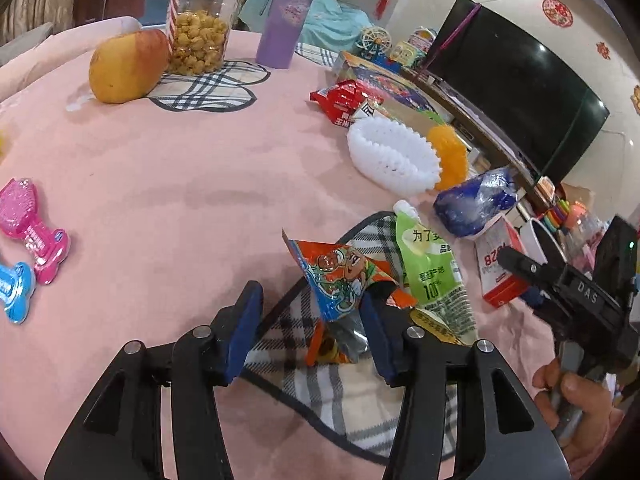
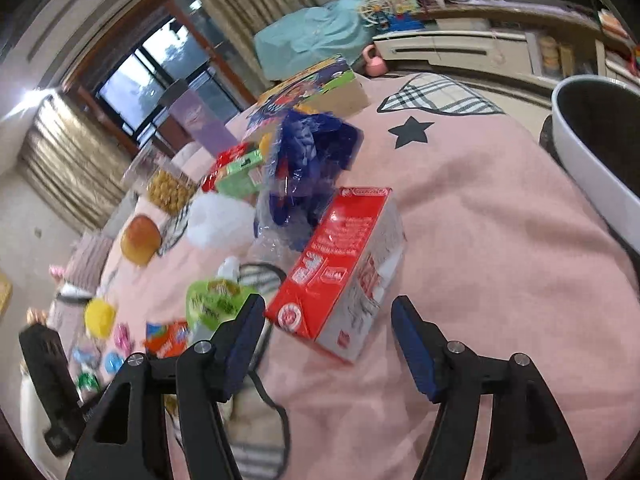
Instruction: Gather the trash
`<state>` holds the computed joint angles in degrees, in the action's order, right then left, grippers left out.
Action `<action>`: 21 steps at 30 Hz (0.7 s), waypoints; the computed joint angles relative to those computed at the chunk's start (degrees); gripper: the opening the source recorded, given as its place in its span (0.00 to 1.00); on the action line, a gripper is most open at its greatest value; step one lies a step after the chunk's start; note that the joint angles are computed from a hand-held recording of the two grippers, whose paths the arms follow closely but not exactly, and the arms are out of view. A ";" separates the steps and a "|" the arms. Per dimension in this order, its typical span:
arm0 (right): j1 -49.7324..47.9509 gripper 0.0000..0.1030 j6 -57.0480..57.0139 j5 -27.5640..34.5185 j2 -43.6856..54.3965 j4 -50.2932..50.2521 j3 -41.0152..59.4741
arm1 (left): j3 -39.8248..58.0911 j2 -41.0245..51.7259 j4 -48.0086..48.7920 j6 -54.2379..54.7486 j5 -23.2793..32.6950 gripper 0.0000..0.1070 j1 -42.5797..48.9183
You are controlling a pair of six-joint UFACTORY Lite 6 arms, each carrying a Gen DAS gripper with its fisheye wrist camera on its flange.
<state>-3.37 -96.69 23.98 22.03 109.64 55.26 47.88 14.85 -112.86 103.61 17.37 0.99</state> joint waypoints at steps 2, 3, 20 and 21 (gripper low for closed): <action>1.65 0.62 -4.88 -2.53 0.28 4.94 0.30 | 0.58 0.97 0.25 0.29 0.30 0.19 -0.26; 1.79 0.53 -4.80 -2.82 0.58 4.81 0.56 | 0.87 1.46 2.51 -1.47 1.09 0.10 -0.10; -11.08 0.32 -4.80 8.05 -14.53 -7.89 -13.16 | -6.77 -15.19 8.52 -8.73 1.21 0.08 -3.00; -12.13 0.32 -4.38 8.66 -15.18 -8.73 -13.63 | -6.54 -15.61 8.89 -9.46 0.80 0.08 -4.20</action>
